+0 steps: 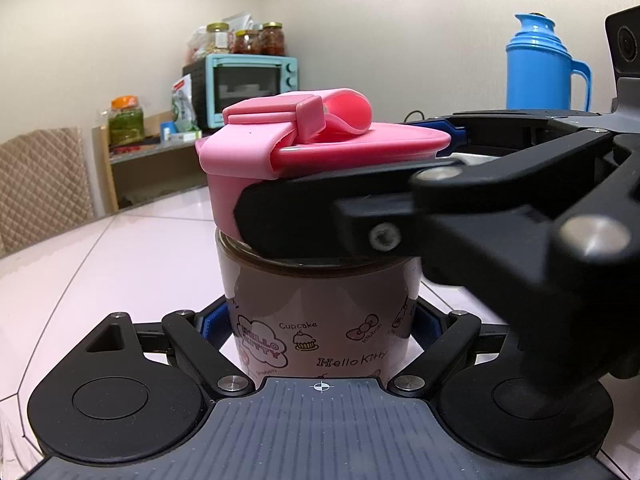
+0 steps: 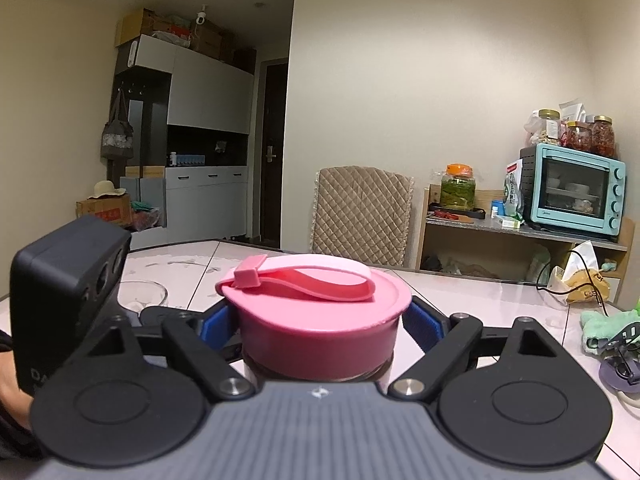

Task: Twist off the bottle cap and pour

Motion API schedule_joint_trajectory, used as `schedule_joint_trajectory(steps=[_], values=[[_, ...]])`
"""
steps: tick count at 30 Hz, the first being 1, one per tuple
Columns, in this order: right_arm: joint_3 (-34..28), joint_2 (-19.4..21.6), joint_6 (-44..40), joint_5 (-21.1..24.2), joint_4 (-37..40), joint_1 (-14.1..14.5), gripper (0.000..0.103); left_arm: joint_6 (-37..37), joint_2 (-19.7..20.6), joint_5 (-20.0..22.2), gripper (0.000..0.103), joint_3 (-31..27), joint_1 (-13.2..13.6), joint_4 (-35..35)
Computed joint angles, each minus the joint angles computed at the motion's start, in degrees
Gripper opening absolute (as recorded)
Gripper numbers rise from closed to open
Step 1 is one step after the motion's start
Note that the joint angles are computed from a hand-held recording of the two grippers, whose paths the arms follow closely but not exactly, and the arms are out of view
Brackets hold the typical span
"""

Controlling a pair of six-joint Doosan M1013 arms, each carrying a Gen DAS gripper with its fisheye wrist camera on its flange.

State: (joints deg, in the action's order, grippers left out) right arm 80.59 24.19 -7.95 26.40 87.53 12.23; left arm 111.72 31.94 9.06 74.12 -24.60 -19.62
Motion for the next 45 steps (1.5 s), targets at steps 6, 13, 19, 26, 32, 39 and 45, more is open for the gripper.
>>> schedule_joint_trajectory(steps=[6, 13, 19, 26, 32, 39, 45], values=[[0.22, 0.08, 0.01, 0.69, 1.06, -0.08, 0.085, 0.12, -0.01, 0.00, 0.091, 0.02, 0.00, -0.13], [-2.85, 2.82, -1.95, 12.49, 0.53, -3.17, 0.085, -0.15, 0.02, -0.05, 0.091, 0.01, -0.01, 0.25], [-10.92, 8.50, -0.93, 30.56, -2.93, -6.98, 0.085, -0.56, 0.02, -0.06, 0.091, -0.01, -0.04, 0.69], [-22.25, 15.41, 4.43, 46.38, -5.68, -9.11, 0.085, -1.18, -0.03, -0.16, 0.090, 0.09, -0.08, 1.44], [-23.65, 16.13, 4.52, 47.46, -5.04, -9.30, 0.085, 1.10, -0.04, -0.13, 0.091, 0.15, 0.13, -1.09], [-12.34, 9.28, -0.45, 33.93, -3.27, -8.40, 0.093, -0.44, -0.13, -0.31, 0.091, 0.34, -0.08, 0.47], [-5.43, 4.45, -0.60, 20.88, -1.38, -6.02, 0.093, -0.44, -0.13, -0.30, 0.091, 0.33, -0.06, 0.47]])
